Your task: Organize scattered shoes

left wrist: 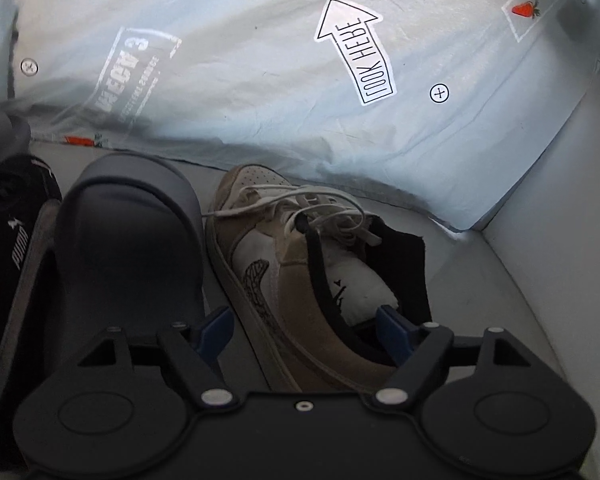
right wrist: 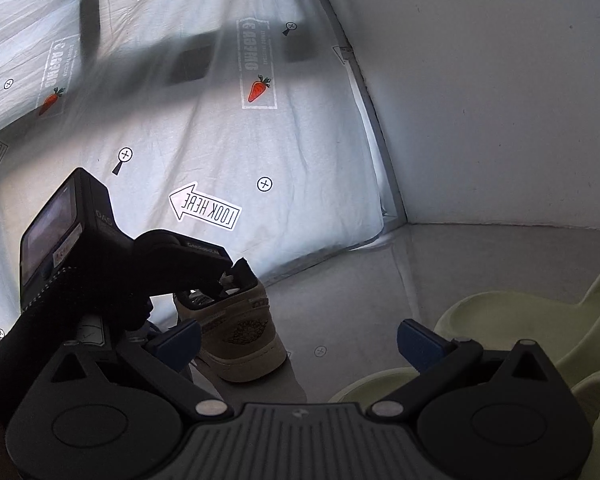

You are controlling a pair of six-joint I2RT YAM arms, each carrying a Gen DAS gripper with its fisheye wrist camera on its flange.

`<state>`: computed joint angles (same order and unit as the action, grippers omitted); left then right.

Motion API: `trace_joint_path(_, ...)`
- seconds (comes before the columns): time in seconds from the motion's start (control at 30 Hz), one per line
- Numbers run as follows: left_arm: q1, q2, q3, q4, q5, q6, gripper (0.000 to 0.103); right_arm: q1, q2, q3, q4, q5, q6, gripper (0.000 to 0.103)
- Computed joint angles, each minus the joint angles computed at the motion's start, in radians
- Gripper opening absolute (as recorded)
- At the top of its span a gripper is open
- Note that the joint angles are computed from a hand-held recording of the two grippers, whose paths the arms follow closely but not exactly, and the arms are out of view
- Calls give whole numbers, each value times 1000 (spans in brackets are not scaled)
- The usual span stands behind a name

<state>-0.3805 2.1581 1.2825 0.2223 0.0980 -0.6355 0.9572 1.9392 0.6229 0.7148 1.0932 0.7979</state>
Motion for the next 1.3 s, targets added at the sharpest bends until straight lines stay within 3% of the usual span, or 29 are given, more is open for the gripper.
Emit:
trace_joint_path(0.07,6,-10,-24,32,39,-13,57,2,3,0,4,5,2,103)
trace_joint_path(0.17,-17,-43,-45,13,-7,14,51,3,5,2,0,12,9,103)
trace_joint_path(0.33,-16,-81,-73,-9,-4,10,37,8,2,-8,17,25,15,103)
trace_joint_path(0.5,-27,-156,-197,62,-8,44,23,12,-4,-26,53,35,11,103)
trace_joint_path(0.77,-78,-218,-235,11,-61,95,23,37,8,-88,238,37,-63,103)
trace_joint_path(1.0,-59,-172,-160,-44,-19,135,26,41,8,-70,189,63,-52,103)
trace_joint_path(1.07,-62,-163,-148,-59,-36,141,34,38,7,-75,205,60,-60,103)
trace_joint_path(1.17,-67,-140,-126,-78,-81,160,57,35,3,-68,181,57,-54,103)
trace_joint_path(1.27,-51,-115,-129,-49,-60,125,56,31,0,-64,169,51,-50,103)
trace_joint_path(1.3,-52,-118,-138,-34,-52,125,46,31,-1,-62,165,50,-49,103)
